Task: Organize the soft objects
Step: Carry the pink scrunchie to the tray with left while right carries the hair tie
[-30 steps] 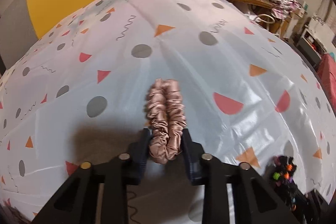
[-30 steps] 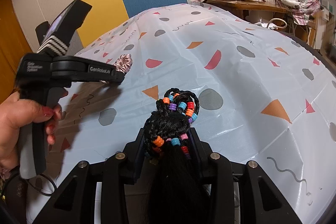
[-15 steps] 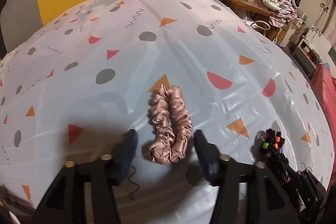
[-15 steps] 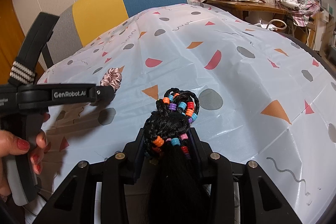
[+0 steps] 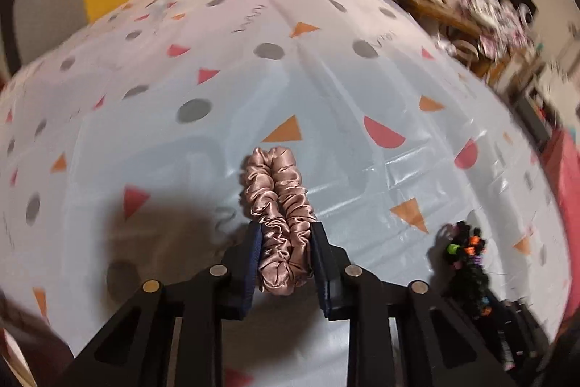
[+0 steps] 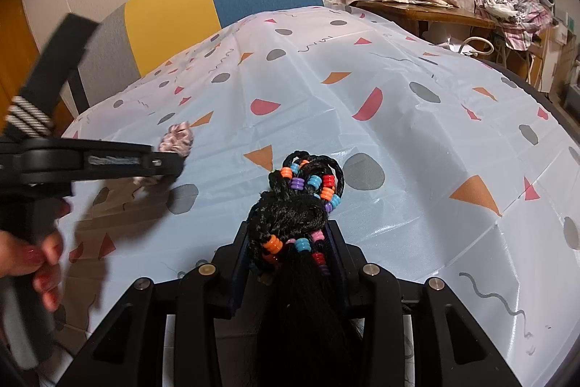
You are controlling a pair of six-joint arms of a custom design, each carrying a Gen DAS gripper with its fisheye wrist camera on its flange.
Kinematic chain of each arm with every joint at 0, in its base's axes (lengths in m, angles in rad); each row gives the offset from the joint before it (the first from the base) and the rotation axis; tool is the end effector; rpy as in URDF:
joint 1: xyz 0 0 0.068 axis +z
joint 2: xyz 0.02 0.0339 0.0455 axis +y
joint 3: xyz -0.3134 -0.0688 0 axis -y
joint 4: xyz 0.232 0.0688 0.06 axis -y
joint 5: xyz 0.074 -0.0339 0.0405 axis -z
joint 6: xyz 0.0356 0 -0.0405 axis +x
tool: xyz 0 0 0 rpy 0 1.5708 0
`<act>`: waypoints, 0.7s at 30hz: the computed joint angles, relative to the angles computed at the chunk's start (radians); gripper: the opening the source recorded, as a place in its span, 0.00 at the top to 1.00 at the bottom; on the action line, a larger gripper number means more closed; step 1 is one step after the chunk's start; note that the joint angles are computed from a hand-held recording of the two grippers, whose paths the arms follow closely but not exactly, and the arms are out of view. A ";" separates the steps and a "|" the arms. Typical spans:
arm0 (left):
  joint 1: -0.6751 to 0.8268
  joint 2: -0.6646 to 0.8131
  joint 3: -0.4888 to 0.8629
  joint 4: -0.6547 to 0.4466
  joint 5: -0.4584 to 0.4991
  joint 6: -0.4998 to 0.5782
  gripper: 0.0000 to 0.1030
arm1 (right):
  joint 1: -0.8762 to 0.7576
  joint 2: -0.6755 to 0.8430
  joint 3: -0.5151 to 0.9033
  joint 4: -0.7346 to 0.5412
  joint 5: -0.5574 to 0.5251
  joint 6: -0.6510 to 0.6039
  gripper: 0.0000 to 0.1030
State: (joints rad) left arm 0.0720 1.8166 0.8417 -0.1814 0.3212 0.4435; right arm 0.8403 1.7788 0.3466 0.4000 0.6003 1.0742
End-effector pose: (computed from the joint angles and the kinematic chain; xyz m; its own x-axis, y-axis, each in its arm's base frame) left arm 0.3195 0.0118 0.1605 -0.7995 0.3506 -0.4878 0.4446 0.8914 -0.0882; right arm 0.1679 0.1573 0.1099 -0.6433 0.3692 -0.6707 0.3029 0.9273 0.2199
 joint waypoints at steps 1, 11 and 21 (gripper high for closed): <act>0.014 -0.015 -0.014 -0.001 0.012 -0.006 0.75 | 0.002 0.002 0.004 -0.008 0.002 0.001 0.62; 0.260 -0.224 -0.130 -0.200 0.263 0.129 0.75 | 0.009 0.007 0.026 -0.051 0.012 0.005 0.62; 0.693 -0.269 -0.128 -0.726 0.422 0.722 0.75 | 0.019 0.015 0.058 -0.112 0.025 0.013 0.62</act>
